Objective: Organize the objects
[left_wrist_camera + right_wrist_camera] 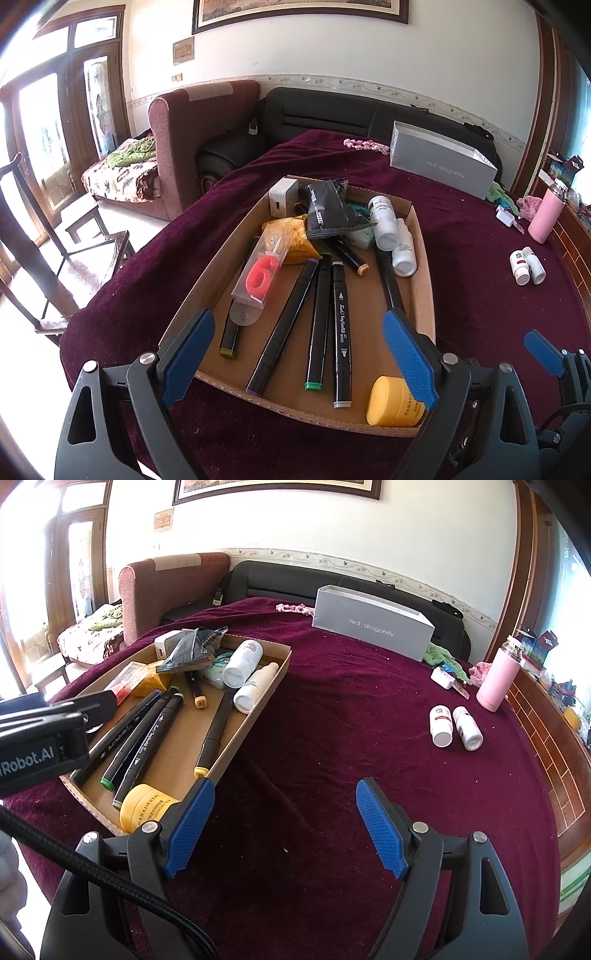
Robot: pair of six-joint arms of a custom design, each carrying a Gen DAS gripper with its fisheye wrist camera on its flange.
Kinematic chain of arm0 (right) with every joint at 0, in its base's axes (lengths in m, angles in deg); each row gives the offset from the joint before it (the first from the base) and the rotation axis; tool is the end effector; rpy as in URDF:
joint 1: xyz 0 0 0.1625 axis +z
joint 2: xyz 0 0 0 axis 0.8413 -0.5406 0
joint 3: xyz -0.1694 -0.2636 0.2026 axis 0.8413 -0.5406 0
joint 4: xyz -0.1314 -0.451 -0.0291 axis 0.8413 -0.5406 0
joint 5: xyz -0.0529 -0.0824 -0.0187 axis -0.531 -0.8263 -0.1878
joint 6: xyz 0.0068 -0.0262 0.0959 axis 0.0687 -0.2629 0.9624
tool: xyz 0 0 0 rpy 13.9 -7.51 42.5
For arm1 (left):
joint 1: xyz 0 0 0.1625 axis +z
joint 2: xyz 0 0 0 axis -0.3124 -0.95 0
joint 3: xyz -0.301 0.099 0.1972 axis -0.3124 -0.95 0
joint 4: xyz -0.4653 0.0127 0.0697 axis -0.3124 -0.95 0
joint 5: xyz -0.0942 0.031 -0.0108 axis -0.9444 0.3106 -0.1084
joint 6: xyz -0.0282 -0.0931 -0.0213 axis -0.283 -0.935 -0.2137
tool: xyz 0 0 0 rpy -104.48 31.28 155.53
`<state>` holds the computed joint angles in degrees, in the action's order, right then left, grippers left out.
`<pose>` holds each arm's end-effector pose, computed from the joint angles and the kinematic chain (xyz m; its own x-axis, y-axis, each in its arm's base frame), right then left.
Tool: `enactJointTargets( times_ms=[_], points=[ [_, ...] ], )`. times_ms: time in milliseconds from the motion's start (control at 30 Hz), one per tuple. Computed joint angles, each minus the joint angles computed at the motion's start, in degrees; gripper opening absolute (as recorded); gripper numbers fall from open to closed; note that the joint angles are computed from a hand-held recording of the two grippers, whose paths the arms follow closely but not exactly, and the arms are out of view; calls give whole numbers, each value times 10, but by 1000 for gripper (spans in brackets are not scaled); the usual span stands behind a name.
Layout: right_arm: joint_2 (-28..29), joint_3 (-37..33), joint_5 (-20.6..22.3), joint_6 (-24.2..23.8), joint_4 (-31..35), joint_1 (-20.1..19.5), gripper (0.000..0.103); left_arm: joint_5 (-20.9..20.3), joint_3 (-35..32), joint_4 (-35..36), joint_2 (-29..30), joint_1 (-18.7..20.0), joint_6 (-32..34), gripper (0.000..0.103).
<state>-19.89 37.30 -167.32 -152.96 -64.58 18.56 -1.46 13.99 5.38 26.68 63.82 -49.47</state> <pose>-0.0612 -0.7954 0.2759 -0.3963 -0.7148 0.5762 -0.9095 0.3915 -0.1399 -0.3935 -0.7308 -0.1349 -0.5390 -0.6887 -0.4849 0.1625 0.4799 -0.8621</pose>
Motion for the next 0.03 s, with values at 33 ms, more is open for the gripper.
enactJointTargets(
  times_ms=[33],
  points=[
    [0,0,0,0,0,0,80,0,0,2,0,0,-1,89]
  ],
)
